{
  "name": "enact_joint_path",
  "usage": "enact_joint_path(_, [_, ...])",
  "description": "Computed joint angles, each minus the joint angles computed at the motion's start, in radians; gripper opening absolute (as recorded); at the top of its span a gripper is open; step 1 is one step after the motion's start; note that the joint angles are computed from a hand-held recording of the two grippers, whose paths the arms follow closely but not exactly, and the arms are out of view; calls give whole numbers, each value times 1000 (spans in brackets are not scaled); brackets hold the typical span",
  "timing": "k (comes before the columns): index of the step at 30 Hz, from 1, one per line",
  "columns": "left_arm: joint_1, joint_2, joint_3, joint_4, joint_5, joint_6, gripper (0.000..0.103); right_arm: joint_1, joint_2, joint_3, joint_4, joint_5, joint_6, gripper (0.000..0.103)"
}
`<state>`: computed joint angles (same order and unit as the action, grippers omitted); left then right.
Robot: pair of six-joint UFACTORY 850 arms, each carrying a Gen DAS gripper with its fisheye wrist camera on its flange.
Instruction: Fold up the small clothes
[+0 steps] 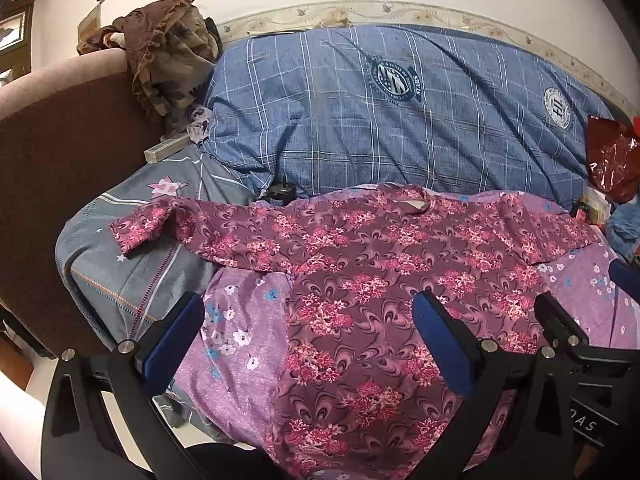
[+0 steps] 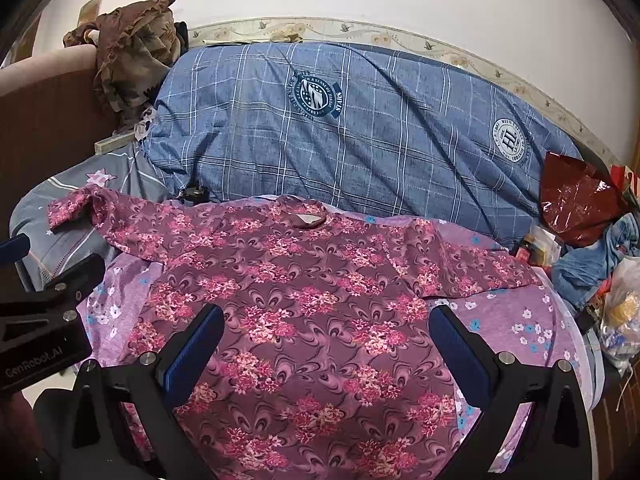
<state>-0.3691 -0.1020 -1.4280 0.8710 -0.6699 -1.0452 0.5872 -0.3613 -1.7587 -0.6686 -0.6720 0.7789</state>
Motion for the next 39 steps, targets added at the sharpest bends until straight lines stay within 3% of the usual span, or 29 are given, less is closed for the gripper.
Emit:
enact_joint_path(6, [35, -81, -60, -112, 58, 85, 103, -49, -28, -12, 53, 33, -44, 103])
enact_joint_path(10, [77, -207, -160, -229, 75, 151, 103, -147, -75, -37, 192, 79, -100, 101])
enact_joint_path(13, [99, -329, -270, -276, 42, 160, 103, -268, -146, -81, 326, 115, -119, 101])
enact_joint_path(15, [104, -395, -331, -253, 25, 115, 103, -349, -208, -133, 431, 109, -158, 93])
enact_joint_path(17, [110, -439, -367, -214, 36, 57, 103, -450, -278, -191, 616, 120, -233, 69])
enact_joint_path(19, [112, -461, -370, -132, 66, -24, 103, -530, -344, -252, 738, 99, -231, 61])
enact_joint_path(21, [112, -481, -379, -84, 67, -49, 103, -610, -398, -290, 891, 107, -222, 60])
enact_joint_path(23, [122, -526, -446, -182, 38, 56, 103, -670, -446, -318, 1019, 136, -232, 61])
enact_joint_path(25, [130, -553, -486, -190, 41, 73, 103, -699, -498, -377, 1018, 106, -183, 62])
enact_joint_path(28, [133, -592, -538, -194, 16, 104, 103, -734, -559, -437, 1162, 142, -266, 62])
enact_joint_path(30, [138, -619, -576, -230, 6, 139, 103, -741, -629, -546, 1136, 105, -243, 58])
enact_joint_path(31, [139, -631, -593, -243, -1, 152, 103, -741, -661, -598, 1112, 93, -220, 44])
enact_joint_path(32, [139, -640, -607, -251, -7, 158, 103, -741, -691, -648, 1087, 76, -193, 13])
enact_joint_path(33, [138, -647, -618, -251, -14, 157, 103, -743, -736, -720, 1071, 34, -166, 2])
enact_joint_path(35, [139, -649, -624, -251, -19, 145, 103, -751, -754, -737, 1113, 39, -174, 3])
enact_joint_path(37, [141, -640, -612, -236, -13, 115, 103, -745, -697, -654, 1123, 117, -219, 3])
enact_joint_path(39, [143, -629, -598, -215, -16, 86, 103, -733, -600, -525, 1229, 224, -376, 3])
